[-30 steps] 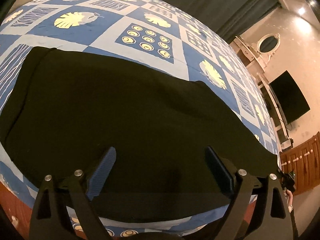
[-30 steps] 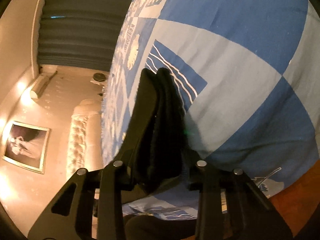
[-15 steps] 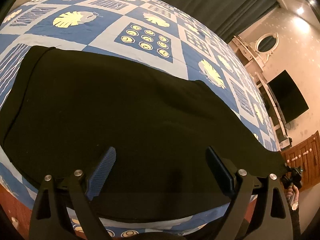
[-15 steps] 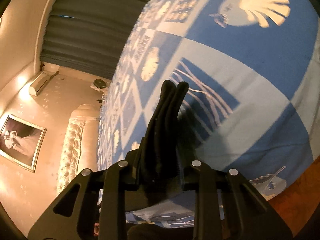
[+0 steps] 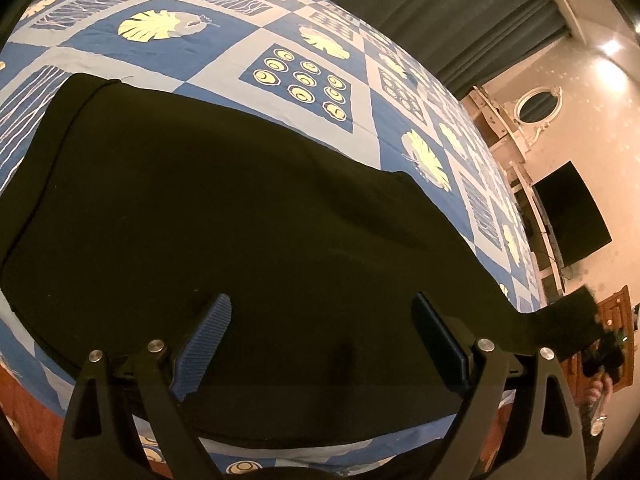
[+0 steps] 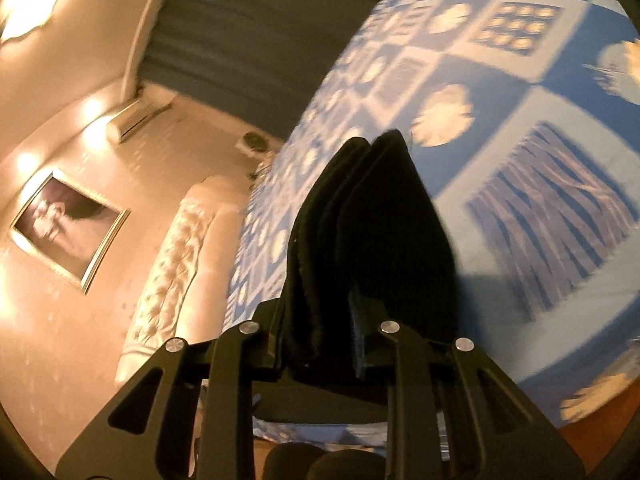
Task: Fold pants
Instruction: 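Move the right gripper over the folded pants toward the fold edge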
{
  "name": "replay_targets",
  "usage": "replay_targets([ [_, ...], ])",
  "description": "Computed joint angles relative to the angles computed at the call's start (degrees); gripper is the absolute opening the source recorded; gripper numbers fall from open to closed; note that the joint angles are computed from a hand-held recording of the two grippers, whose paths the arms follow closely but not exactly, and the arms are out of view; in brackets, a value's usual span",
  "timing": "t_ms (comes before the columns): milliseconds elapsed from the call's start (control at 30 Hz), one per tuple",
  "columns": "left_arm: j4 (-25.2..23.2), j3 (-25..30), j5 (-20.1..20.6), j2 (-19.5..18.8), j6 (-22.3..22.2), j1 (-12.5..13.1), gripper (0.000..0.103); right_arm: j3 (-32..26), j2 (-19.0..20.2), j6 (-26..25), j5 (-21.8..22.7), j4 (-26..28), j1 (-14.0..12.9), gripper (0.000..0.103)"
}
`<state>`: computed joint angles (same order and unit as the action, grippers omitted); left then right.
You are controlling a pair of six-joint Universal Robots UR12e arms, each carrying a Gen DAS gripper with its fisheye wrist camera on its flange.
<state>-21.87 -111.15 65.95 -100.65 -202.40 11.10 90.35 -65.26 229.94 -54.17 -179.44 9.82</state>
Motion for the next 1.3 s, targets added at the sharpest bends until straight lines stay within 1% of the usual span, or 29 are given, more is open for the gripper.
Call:
replay_targets([
  [133,-0.7,0.4,1.2,-0.1,1.3,-0.5,0.091,-4.4,2.1,-3.1,0.8,3.6,2.8,0.023],
  [200,-0.9,0.4,1.6,-0.1,1.6,-0.6,0.091,-6.5,3.0,-6.7,0.3,7.4,4.4,0.022],
  [267,-1.1,0.5,1.9,-0.1,1.7,-0.7,0.091,-8.1,4.0,-8.7,0.3,10.0,5.7,0.022],
  [300,-1.1,0.6,1.9,-0.1,1.7,-0.7,0.092,-9.2,4.7,-10.3,0.2,12.1,6.6,0.022],
  [333,-1.1,0.5,1.8,-0.1,1.5,-0.6,0.092,-9.9,5.1,-11.3,-0.4,13.5,7.2,0.022],
  [433,-0.8,0.5,1.5,-0.1,0.8,-0.5,0.092,-12.4,6.6,-16.5,-2.6,19.6,9.4,0.021],
  [467,-0.8,0.5,1.5,-0.1,0.6,-0.5,0.092,-13.3,7.2,-18.3,-4.0,21.8,10.2,0.02],
  [567,-0.9,0.5,1.3,-0.2,0.3,-0.4,0.092,-14.4,8.2,-21.4,-6.5,25.6,12.0,0.019],
  [700,-0.9,0.5,1.2,-0.1,0.2,-0.4,0.092,-17.1,9.7,-28.7,-13.3,32.4,15.0,0.019],
  [900,-0.7,0.4,1.2,-0.1,-0.2,-0.4,0.092,-18.8,11.0,-33.6,-16.7,36.1,17.1,0.019],
  [1000,-0.6,0.4,1.2,-0.1,-0.3,-0.4,0.092,-19.3,11.3,-36.5,-19.4,37.8,18.0,0.019],
  [1067,-0.6,0.4,1.2,-0.1,-0.2,-0.4,0.092,-19.4,11.5,-37.0,-20.0,38.3,18.3,0.02],
  [1133,-0.7,0.4,1.3,-0.1,-0.2,-0.5,0.092,-19.2,11.6,-36.5,-18.9,37.9,18.2,0.024],
  [1167,-0.7,0.4,1.3,-0.1,-0.2,-0.4,0.092,-19.0,11.7,-35.8,-17.9,37.5,18.1,0.029],
  [1233,-0.7,0.4,1.4,-0.1,0.0,-0.5,0.092,-18.9,11.8,-34.8,-16.4,37.4,18.0,0.036],
  [1300,-0.8,0.5,1.6,-0.1,0.2,-0.6,0.092,-19.0,11.9,-34.6,-16.4,37.4,18.1,0.04],
])
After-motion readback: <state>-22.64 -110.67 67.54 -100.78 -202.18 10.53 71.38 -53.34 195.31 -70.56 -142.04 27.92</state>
